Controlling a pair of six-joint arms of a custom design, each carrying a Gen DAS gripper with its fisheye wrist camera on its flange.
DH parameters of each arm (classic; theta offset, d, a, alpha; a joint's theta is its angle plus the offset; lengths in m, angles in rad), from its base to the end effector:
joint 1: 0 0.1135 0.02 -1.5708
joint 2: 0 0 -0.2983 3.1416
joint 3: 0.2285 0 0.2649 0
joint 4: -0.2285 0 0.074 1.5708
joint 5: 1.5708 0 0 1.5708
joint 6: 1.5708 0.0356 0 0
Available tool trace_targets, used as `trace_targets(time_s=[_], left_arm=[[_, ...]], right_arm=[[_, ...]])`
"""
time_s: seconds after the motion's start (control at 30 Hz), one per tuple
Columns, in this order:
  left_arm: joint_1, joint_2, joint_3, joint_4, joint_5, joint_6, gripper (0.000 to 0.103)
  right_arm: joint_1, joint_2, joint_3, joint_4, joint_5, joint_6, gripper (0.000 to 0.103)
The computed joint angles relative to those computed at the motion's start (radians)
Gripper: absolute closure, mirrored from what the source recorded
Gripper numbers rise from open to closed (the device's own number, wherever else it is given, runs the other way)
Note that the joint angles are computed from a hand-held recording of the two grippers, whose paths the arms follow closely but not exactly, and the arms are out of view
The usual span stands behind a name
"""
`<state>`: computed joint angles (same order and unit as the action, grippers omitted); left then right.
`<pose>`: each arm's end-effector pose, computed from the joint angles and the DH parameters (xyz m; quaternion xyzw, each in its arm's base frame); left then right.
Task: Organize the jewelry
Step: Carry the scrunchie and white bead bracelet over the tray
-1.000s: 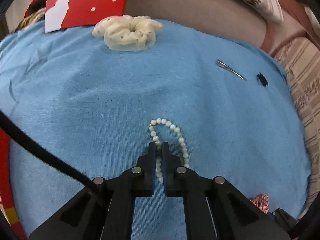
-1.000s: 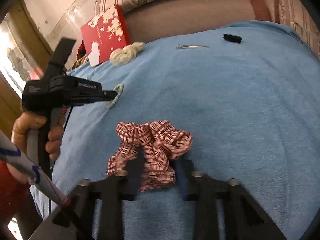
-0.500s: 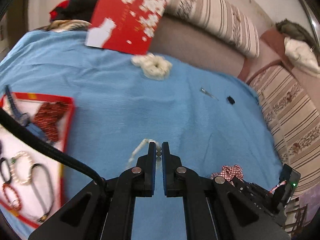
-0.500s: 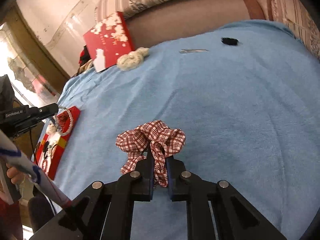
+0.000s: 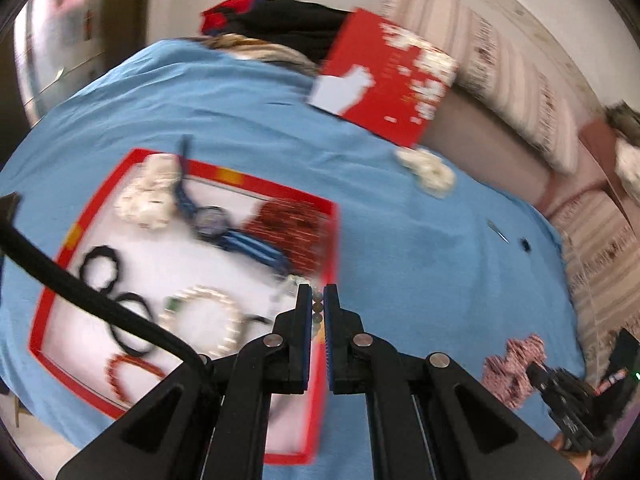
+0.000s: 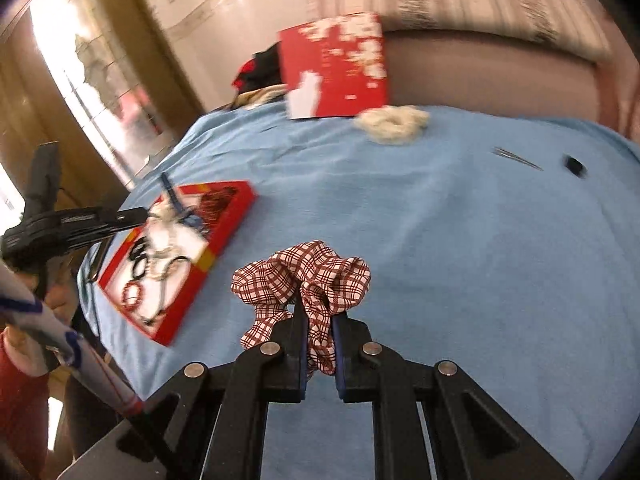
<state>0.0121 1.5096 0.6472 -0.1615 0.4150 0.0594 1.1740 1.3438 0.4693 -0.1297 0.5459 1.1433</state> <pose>0.2708 -0.0111 0.1633 0.0779 0.9406 -0.1888 0.2712 0.1022 0.1962 0.1566 0.0612 0.9256 0.1430 0.3450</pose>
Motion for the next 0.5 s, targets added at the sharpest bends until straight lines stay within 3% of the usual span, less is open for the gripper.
trace_targets(time_s=[0.23,0.5], left_arm=[[0.162,0.245,0.114,0.116,0.029,-0.027,0.098],[0.257,0.457,0.188,0.202,-0.002,-0.061,0.098]], right_arm=[[-0.09,0.287,0.3,0.056,-0.118,-0.229,0.092],[-0.189,0.587,0.622,0.074,-0.287,-0.322,0.092]])
